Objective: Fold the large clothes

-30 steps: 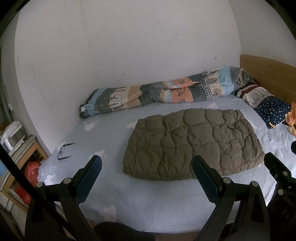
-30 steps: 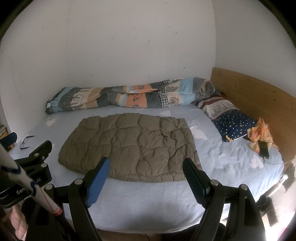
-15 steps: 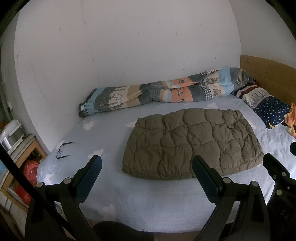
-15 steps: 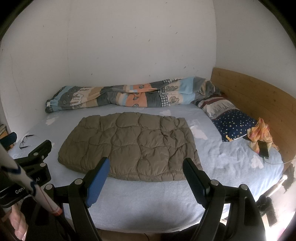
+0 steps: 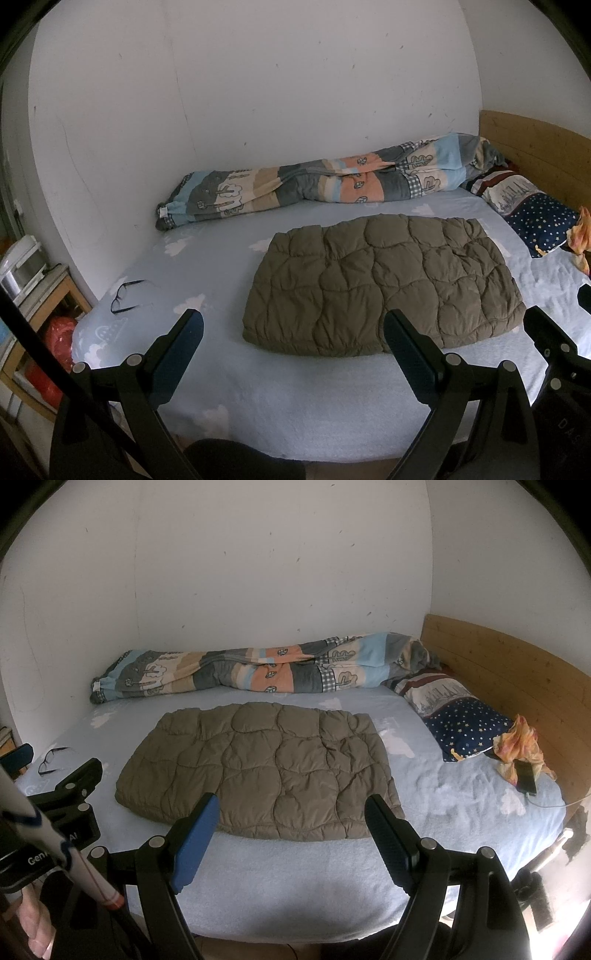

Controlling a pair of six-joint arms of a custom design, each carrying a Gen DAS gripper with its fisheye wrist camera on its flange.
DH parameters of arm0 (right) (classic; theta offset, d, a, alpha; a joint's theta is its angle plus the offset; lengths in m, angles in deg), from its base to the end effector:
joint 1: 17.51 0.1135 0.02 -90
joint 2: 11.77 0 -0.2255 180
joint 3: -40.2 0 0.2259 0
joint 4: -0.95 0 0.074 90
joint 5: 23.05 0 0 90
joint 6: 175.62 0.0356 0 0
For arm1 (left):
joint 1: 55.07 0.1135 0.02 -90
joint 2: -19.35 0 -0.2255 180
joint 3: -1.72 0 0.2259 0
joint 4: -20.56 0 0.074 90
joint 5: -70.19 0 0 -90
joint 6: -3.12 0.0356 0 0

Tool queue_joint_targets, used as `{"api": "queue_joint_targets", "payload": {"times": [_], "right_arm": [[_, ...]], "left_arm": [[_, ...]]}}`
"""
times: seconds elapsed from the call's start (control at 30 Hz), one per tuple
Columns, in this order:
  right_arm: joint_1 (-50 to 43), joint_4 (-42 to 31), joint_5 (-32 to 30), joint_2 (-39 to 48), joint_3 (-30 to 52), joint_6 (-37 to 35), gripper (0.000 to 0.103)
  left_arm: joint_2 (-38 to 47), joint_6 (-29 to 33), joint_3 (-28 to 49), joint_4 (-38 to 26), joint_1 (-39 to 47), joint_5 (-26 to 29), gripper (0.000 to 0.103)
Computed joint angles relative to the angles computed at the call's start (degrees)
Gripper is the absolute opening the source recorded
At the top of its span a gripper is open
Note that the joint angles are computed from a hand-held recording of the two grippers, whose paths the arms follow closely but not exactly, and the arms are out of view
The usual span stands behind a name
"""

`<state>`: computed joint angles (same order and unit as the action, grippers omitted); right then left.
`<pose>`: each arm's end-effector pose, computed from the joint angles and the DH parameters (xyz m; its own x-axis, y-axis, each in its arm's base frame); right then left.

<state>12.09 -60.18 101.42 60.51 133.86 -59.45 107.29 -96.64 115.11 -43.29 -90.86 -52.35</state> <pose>0.2197 0.1016 0.3446 -0.5117 0.1275 -0.8496 0.2193 0.9756 0.0143 0.2524 -0.1584 0.3713 -0.5222 0.2003 -0.8290 0.0635 0.9785 0.1964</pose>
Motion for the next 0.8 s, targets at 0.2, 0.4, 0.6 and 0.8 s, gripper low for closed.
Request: {"api": "queue_joint_targets", "payload": {"times": [0.2,0.4,0.6,0.8], "right_arm": [[-0.1,0.0,-0.1,0.1,0.1,-0.1,0.085],[0.0,0.2,-0.1,-0.6,-0.8,-0.1,0.085],[-0.6,0.4,-0.7,-0.7,-0.8,-0.7,0.085],[-0.7,0.4,-0.7,-0.8,-0.8,-0.9,0.085]], "left_arm": [[-0.4,-0.3,-1.0,0.7,-0.4,-0.5,0.098],[-0.3,-2.0,-1.0,-0.5,-1.5,0.0,0.098],[0.2,-3.6,0.2,-2.1,-0.1,3.7,0.098],[1.0,-5.6,1.5,-3.3,-0.5,3.5,0.098]]}}
